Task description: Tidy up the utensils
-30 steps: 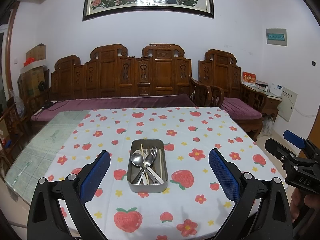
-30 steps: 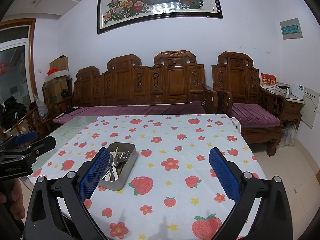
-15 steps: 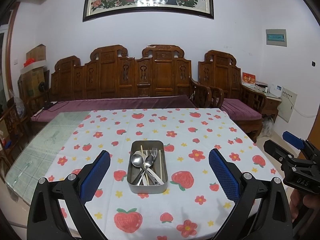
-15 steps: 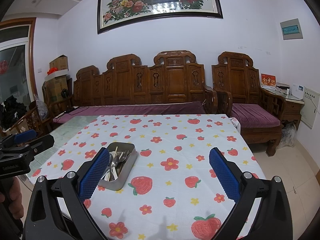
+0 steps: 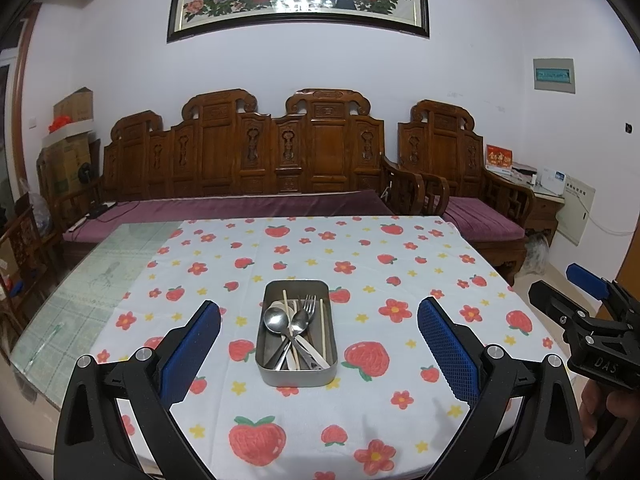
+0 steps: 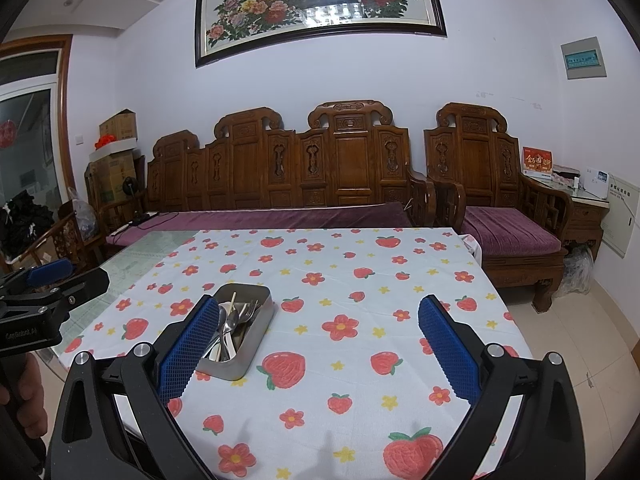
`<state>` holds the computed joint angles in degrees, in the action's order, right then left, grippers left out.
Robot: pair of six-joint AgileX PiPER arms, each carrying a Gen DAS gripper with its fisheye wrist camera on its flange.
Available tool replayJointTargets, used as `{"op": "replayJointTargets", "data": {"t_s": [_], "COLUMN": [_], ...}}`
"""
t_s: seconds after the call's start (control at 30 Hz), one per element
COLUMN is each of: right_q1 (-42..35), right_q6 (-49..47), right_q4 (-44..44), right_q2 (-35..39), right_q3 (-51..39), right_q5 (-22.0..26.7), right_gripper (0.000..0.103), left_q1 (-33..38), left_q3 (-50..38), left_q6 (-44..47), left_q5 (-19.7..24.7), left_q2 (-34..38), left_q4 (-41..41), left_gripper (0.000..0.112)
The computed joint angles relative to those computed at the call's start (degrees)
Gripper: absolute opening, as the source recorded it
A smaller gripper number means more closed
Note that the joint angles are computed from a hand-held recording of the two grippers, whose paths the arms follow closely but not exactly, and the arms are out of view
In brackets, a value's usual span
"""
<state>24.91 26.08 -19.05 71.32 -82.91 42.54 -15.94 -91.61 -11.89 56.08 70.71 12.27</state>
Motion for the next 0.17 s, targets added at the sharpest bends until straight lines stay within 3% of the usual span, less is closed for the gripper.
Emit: {"op": "replayJointTargets", "data": {"t_s": [0.17], "right_q1": [0.08], "right_q6": [0.15], "right_q4": [-0.18], "right_q2": [0.02], "right_q3": [-0.06], "right_q5": [0.08], "right_gripper": [0.1], "left_q1": [0.65], "left_q3": [0.54], "left_q6": [0.7], "left_q5": [-0.33], "left_q2": [-0.36], "left_q4": [-0.83], "left_gripper": [0.095]}}
